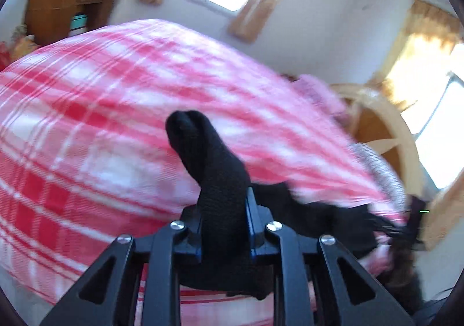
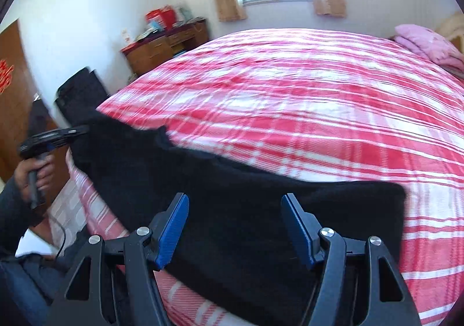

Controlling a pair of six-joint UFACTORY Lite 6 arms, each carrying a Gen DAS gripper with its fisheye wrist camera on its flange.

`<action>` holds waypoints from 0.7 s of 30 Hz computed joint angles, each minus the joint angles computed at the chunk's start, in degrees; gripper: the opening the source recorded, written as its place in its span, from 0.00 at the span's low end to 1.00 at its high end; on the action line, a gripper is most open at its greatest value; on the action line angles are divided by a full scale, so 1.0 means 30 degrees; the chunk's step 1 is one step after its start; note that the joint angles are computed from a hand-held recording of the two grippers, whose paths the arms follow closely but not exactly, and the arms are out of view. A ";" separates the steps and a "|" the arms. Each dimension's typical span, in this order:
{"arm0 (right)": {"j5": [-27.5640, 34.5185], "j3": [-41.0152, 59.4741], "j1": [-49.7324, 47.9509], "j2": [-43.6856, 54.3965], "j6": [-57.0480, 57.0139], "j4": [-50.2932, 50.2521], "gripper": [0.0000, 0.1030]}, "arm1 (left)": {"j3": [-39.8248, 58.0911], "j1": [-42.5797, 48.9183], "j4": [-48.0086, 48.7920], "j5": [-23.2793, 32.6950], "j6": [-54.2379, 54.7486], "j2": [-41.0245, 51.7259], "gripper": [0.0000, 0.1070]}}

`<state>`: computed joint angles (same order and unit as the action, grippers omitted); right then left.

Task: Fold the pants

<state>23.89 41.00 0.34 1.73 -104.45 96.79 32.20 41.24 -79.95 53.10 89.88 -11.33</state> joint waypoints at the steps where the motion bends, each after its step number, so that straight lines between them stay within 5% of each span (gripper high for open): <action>1: 0.0021 0.0172 -0.0479 -0.0024 0.0547 -0.0423 0.66 | -0.0076 -0.0611 0.0112 0.0343 -0.0821 -0.0989 0.20; 3: 0.0128 0.0689 -0.1735 -0.0112 0.2063 -0.1624 0.66 | 0.0081 -0.2372 0.0020 0.0488 -0.2367 -0.2296 0.20; 10: 0.0905 0.2243 -0.5402 -0.0448 0.6433 -0.6337 0.66 | 0.3047 -1.2516 -0.1628 -0.3779 -0.5853 -0.2525 0.20; 21: 0.3200 0.4973 -1.0189 0.1610 0.8837 -0.8356 0.66 | 1.1793 -2.4767 -0.0055 -1.1366 -0.9133 0.7492 0.20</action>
